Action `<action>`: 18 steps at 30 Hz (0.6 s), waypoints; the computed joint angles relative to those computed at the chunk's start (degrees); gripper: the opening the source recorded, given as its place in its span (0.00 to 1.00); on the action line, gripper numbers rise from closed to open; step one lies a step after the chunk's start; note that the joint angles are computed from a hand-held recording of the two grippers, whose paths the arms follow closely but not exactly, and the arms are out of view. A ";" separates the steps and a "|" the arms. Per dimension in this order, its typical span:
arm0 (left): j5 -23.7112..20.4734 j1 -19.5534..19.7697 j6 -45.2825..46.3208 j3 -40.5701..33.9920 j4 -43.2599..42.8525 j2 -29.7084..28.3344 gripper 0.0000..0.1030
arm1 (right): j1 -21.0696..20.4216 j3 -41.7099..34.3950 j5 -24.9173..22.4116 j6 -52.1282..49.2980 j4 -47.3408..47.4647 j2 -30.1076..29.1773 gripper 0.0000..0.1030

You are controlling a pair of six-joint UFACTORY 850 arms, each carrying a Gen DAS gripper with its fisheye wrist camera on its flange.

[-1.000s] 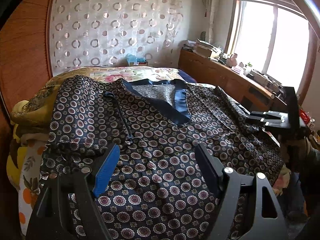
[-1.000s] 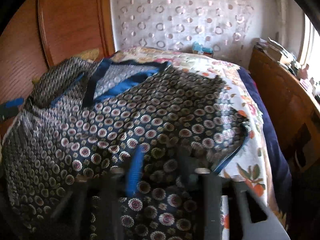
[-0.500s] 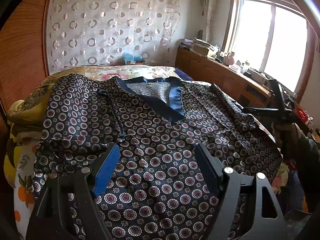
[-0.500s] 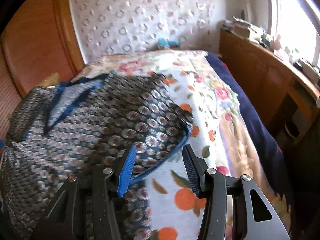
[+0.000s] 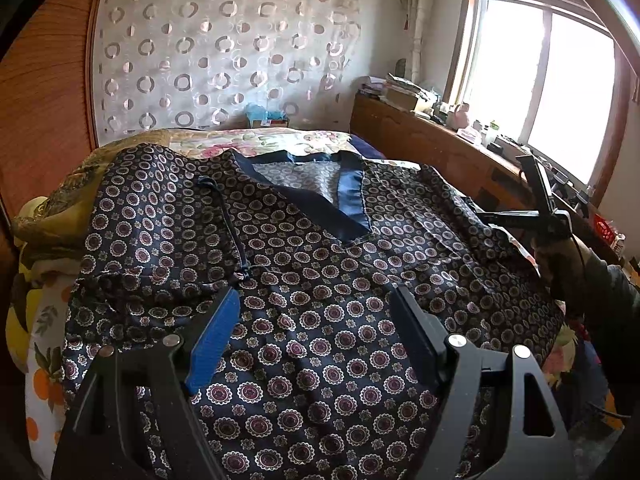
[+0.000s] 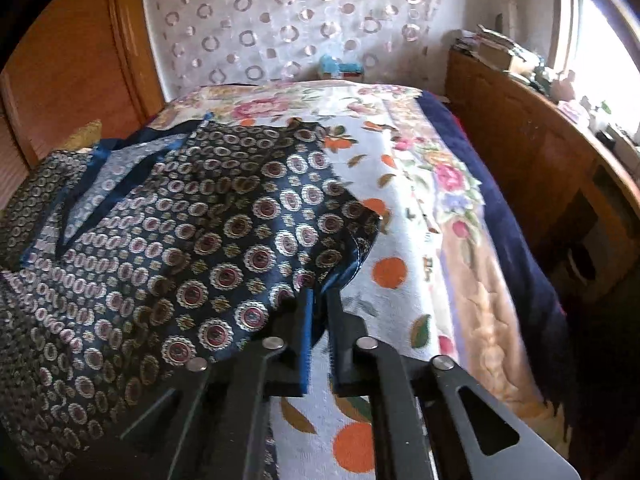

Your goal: Fold small clothes

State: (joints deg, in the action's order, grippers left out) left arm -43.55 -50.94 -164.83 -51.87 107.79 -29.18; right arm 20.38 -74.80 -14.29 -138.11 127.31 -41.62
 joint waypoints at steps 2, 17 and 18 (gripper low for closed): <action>-0.32 -0.12 -0.70 0.25 0.27 0.07 0.76 | -0.11 0.36 -1.17 0.17 -0.48 0.50 0.03; -0.77 -0.17 -1.40 0.81 0.16 0.28 0.76 | 5.30 4.33 -8.64 -12.02 4.79 6.68 0.02; -0.85 -0.18 -1.56 1.03 0.23 0.42 0.76 | 5.72 4.24 -7.84 -13.36 6.20 6.70 0.06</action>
State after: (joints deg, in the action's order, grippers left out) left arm -44.40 -51.13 -166.40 -50.84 108.03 -28.76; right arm 26.09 -70.56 -22.13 -151.47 133.52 -34.92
